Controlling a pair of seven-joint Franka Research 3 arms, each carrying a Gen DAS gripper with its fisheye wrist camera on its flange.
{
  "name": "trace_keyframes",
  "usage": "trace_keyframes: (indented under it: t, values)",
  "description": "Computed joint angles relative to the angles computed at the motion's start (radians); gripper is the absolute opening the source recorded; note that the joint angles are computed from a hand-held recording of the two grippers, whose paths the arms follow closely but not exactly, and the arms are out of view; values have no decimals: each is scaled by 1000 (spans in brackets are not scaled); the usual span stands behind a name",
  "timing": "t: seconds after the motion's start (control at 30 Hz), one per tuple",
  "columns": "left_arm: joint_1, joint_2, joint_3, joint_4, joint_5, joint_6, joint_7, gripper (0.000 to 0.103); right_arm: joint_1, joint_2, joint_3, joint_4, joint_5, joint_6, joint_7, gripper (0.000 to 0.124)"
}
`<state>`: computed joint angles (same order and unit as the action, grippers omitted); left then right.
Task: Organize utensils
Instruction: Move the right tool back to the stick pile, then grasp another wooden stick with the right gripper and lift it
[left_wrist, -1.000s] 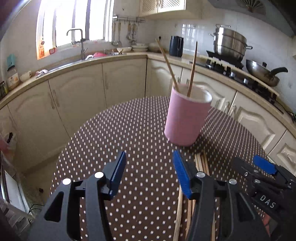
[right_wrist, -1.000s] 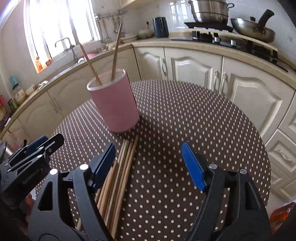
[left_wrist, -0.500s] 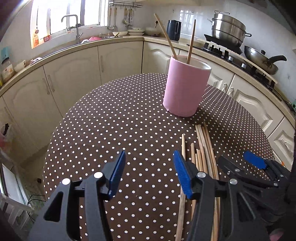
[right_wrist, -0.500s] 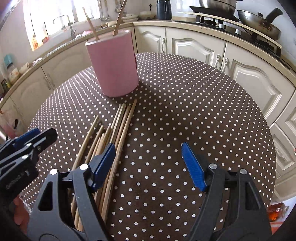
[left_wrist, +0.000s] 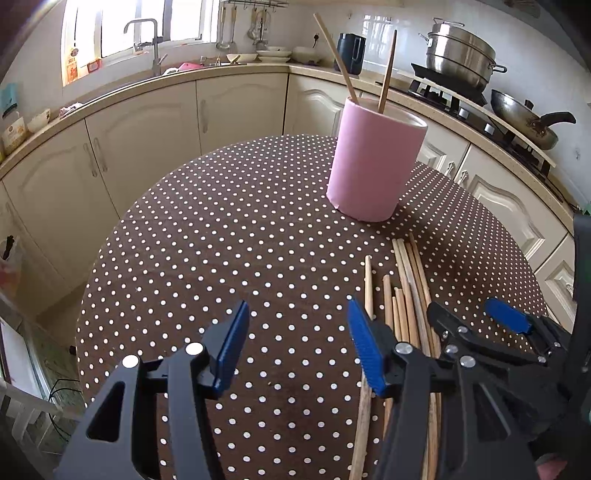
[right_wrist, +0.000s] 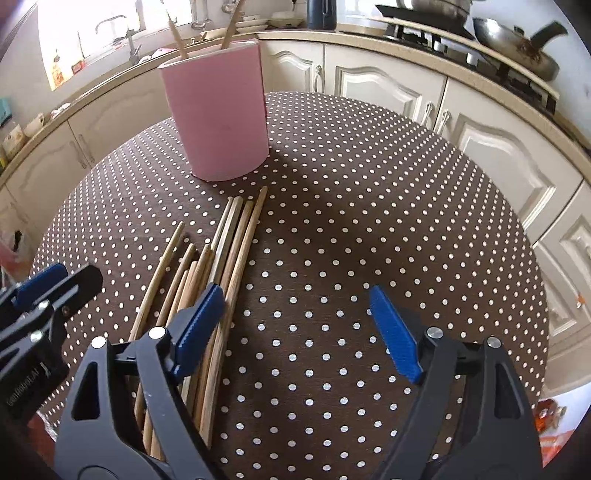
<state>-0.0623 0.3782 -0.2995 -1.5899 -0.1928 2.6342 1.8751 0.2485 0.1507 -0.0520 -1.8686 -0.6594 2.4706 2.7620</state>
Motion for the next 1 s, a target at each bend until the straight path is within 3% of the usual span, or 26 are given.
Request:
trace_keyframes:
  t: [0.2,0.37,0.43,0.47,0.5,0.53,0.7,0.77,1.0]
  values:
    - [13,15,-17,22,-36,-38,14,55,0,6,-4,7,-9,-4,5,81]
    - [13,16,-22,22,-60,-47,40,55,10,33,-3,48,-11,-58,-30,78]
    - [7,16,-19,20,-59,-45,43,55,12,30,-4,40,-21,-22,-46,59]
    - [4,16,-18,21,-57,-47,44,55,10,27,-5,32,-24,6,-58,34]
    - [1,17,-16,22,-53,-48,42,55,8,22,-6,22,-19,28,-64,17]
    - [-2,15,-15,21,-49,-48,42,55,-1,14,-7,3,-1,71,-72,11]
    - [-15,15,-10,19,-29,-54,40,55,-51,-32,-16,-118,124,309,-87,10]
    - [-27,20,-3,27,-7,-65,29,55,-54,-35,-20,-134,150,344,-89,9]
    - [-72,39,16,53,83,-81,-11,55,-42,-27,-29,-123,151,343,-84,8]
